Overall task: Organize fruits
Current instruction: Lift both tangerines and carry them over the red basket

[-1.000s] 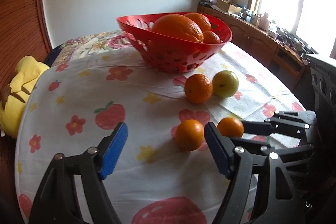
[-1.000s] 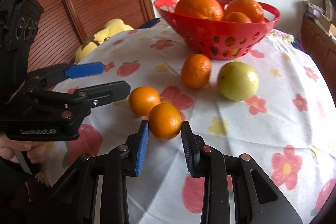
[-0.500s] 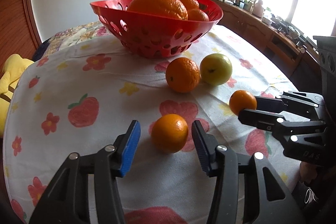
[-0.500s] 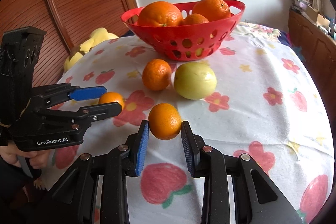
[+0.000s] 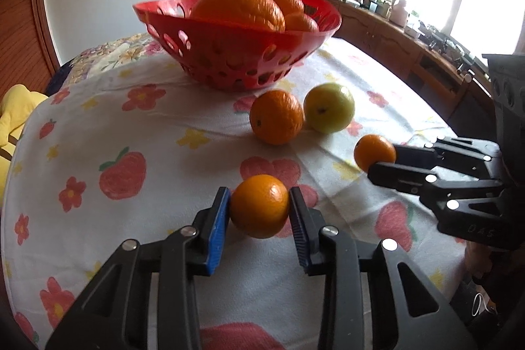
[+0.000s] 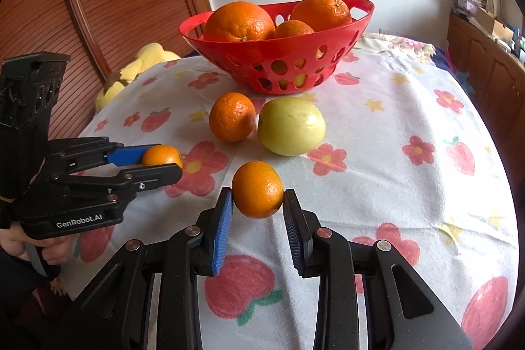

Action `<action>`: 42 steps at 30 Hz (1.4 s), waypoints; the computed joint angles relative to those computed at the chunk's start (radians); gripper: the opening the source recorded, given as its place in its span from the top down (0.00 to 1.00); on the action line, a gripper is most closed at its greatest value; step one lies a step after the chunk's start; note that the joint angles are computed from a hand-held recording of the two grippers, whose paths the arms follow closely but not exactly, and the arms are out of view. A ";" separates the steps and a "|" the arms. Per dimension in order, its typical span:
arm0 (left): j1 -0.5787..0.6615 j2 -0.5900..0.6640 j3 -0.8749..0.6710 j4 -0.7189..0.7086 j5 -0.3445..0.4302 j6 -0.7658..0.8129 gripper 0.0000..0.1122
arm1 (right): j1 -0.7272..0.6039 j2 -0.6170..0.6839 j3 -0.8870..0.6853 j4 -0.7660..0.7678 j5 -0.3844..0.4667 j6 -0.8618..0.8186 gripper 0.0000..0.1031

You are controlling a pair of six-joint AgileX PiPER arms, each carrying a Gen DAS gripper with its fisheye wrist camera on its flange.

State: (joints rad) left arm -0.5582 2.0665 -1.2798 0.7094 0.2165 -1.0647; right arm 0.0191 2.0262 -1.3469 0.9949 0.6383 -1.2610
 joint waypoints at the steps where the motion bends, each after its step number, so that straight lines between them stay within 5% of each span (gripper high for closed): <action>1: 0.002 -0.006 0.000 0.004 -0.001 -0.002 0.70 | -0.002 -0.001 -0.001 -0.001 0.003 0.001 0.71; 13: 0.049 -0.098 -0.090 0.041 0.042 0.069 0.70 | -0.014 -0.027 -0.096 -0.044 0.038 0.051 0.71; 26: 0.167 -0.015 -0.326 -0.313 0.049 0.520 0.70 | 0.000 0.063 -0.415 -0.180 0.087 0.210 0.71; 42: 0.239 0.203 -0.677 -0.542 0.190 0.777 0.70 | 0.063 0.436 -1.127 -0.365 0.324 0.503 0.71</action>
State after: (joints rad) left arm -0.3189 2.2693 -1.9571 0.1679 0.4067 -0.2881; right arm 0.0822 2.4620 -2.4741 0.6304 0.9624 -0.7582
